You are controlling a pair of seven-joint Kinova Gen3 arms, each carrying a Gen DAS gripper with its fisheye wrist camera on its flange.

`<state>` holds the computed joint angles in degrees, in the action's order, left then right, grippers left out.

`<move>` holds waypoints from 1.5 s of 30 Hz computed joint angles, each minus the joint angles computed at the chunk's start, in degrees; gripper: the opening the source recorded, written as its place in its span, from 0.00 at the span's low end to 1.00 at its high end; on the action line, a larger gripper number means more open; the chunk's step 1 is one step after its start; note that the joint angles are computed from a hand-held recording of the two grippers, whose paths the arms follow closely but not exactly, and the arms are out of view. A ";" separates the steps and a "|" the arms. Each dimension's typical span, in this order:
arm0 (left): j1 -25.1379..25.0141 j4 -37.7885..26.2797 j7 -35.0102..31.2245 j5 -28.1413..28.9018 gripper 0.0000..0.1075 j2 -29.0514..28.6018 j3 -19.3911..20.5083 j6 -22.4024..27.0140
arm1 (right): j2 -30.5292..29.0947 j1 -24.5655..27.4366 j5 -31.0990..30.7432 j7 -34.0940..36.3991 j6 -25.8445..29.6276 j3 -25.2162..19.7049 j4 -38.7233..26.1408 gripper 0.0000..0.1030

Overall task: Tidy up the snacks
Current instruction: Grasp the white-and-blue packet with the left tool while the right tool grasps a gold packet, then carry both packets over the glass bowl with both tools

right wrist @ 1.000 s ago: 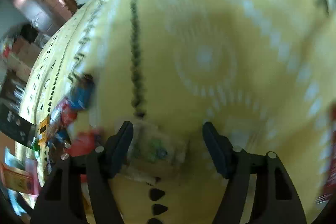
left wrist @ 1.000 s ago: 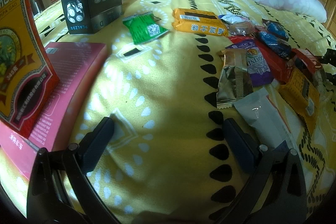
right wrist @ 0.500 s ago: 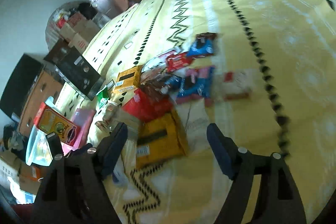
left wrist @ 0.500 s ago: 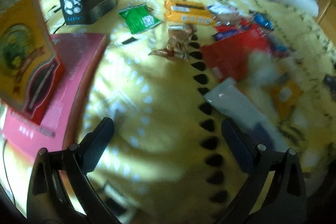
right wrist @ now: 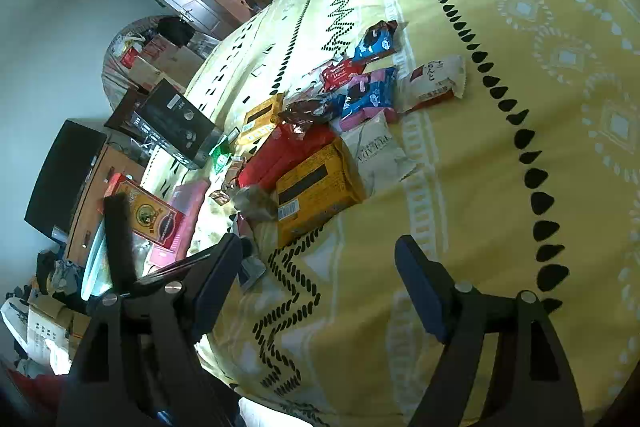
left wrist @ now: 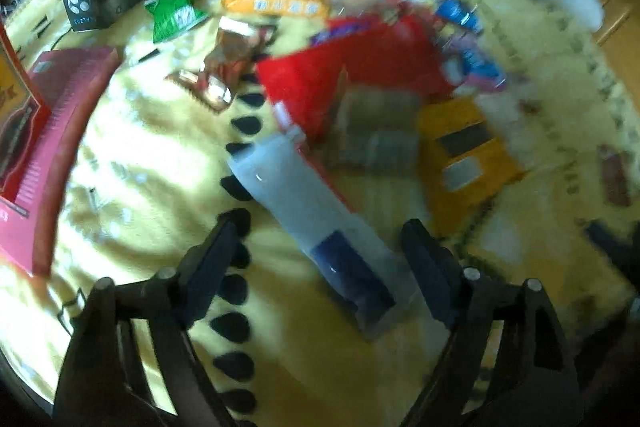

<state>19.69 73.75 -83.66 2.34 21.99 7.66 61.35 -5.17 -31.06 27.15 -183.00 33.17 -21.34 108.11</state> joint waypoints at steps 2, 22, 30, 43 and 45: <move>0.54 1.85 -1.92 0.08 0.45 -1.79 -1.43 -1.33 | -0.43 -0.12 0.14 -0.34 0.37 -0.34 0.22 0.79; -3.93 12.86 -13.07 0.35 0.37 -8.48 -0.82 -10.50 | 3.55 -4.02 2.19 0.67 0.85 0.09 -3.22 0.79; -8.88 15.59 -18.77 4.78 0.27 -13.80 -0.56 -13.01 | 14.78 -9.43 3.19 9.13 2.75 4.33 -14.47 0.79; -12.72 15.30 -24.90 12.58 0.27 -15.07 -1.35 -11.37 | 31.23 -15.58 -2.16 25.00 16.44 13.14 -35.61 0.77; -13.02 15.35 -25.64 13.63 0.27 -15.30 -1.28 -11.11 | 32.32 -17.12 -2.16 26.70 19.04 14.79 -37.40 0.59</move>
